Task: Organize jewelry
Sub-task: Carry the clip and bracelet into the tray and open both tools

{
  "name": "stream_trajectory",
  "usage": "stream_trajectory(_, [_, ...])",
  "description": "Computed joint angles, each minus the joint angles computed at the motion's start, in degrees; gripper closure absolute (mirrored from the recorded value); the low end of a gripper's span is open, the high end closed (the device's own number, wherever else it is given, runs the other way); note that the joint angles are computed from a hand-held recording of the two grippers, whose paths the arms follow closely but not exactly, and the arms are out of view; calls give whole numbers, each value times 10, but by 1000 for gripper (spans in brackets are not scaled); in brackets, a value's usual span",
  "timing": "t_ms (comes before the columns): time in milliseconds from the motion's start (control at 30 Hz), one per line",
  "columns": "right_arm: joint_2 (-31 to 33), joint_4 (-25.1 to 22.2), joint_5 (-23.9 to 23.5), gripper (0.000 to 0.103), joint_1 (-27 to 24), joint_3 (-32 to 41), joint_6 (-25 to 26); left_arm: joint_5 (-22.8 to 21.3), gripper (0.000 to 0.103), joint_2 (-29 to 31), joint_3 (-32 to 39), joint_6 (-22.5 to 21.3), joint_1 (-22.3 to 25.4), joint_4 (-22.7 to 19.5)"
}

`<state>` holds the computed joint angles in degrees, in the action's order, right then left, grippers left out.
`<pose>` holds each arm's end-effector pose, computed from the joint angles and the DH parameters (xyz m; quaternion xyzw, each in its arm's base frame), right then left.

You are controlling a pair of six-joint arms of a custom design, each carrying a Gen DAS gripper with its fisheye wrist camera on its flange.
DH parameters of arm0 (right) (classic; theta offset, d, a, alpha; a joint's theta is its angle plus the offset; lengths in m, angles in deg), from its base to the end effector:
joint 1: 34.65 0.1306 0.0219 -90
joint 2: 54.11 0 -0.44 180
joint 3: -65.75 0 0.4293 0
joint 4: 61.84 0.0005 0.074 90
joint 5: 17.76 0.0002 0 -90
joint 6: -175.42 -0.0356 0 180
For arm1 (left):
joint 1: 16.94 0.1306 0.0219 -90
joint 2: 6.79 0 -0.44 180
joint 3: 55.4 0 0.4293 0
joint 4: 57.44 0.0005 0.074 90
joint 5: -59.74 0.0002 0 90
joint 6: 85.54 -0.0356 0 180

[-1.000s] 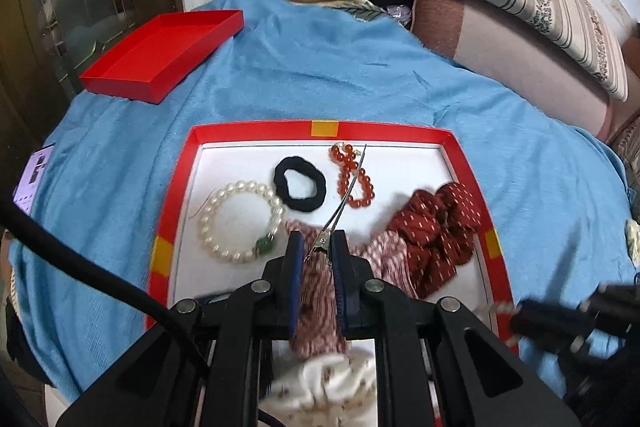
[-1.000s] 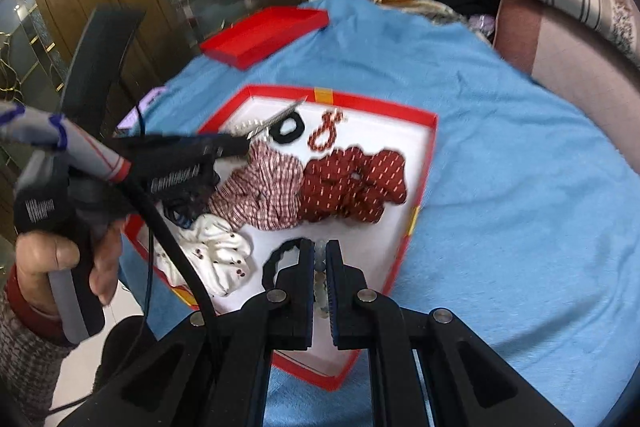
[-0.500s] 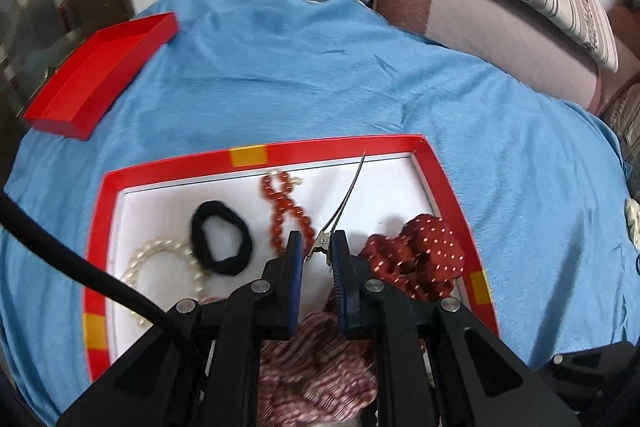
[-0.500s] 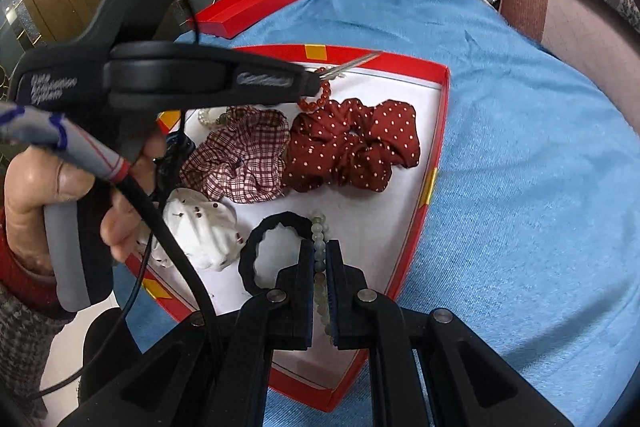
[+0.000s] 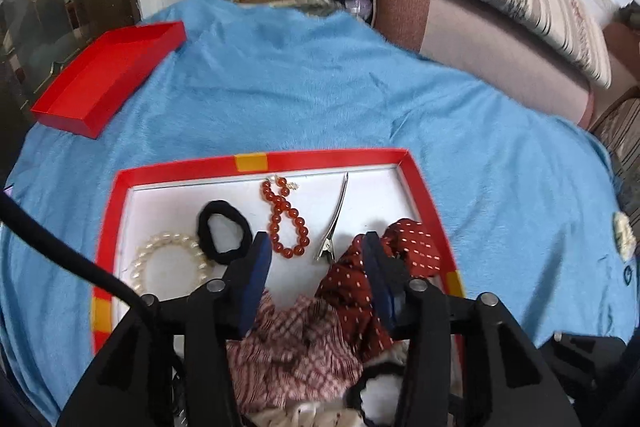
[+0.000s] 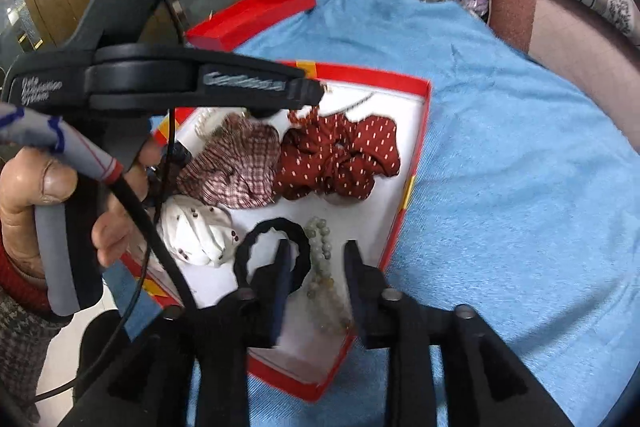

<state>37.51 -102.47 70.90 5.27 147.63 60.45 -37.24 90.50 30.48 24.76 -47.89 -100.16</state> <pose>0.4041 0.3386 0.4133 -0.1263 0.9322 0.1911 0.2801 0.4843 -0.2860 0.3934 0.0695 0.9473 -0.0807 0.3022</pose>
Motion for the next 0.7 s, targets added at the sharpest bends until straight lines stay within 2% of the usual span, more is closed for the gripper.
stream_trajectory(167, [-13, -5, 24, 61, 2, -5, -4, -13, 47, -54, -37, 12, 4, 13])
stream_trajectory(233, [-8, -17, 40, 61, 0, 0, -13, -25, 42, -71, -51, 21, 9, 17])
stream_trajectory(333, [18, -38, 54, 61, -7, 19, -21, -47, 41, -89, -69, 32, 24, 13])
stream_trajectory(433, [51, -59, 31, 62, -21, 45, -35, -54, 41, -97, -81, 50, 44, 2])
stream_trajectory(467, [62, -66, 27, 65, -25, 53, -45, -51, 41, -99, -84, 56, 48, 2])
stream_trajectory(533, [81, -93, 35, 95, -31, 69, -55, -45, 41, -104, -89, 67, 54, 2])
stream_trajectory(600, [84, -106, 36, 95, -37, 72, -70, -53, 41, -107, -92, 66, 51, 6])
stream_trajectory(700, [86, -142, 91, 95, -30, 81, -66, -67, 41, -103, -86, 59, 38, 8])
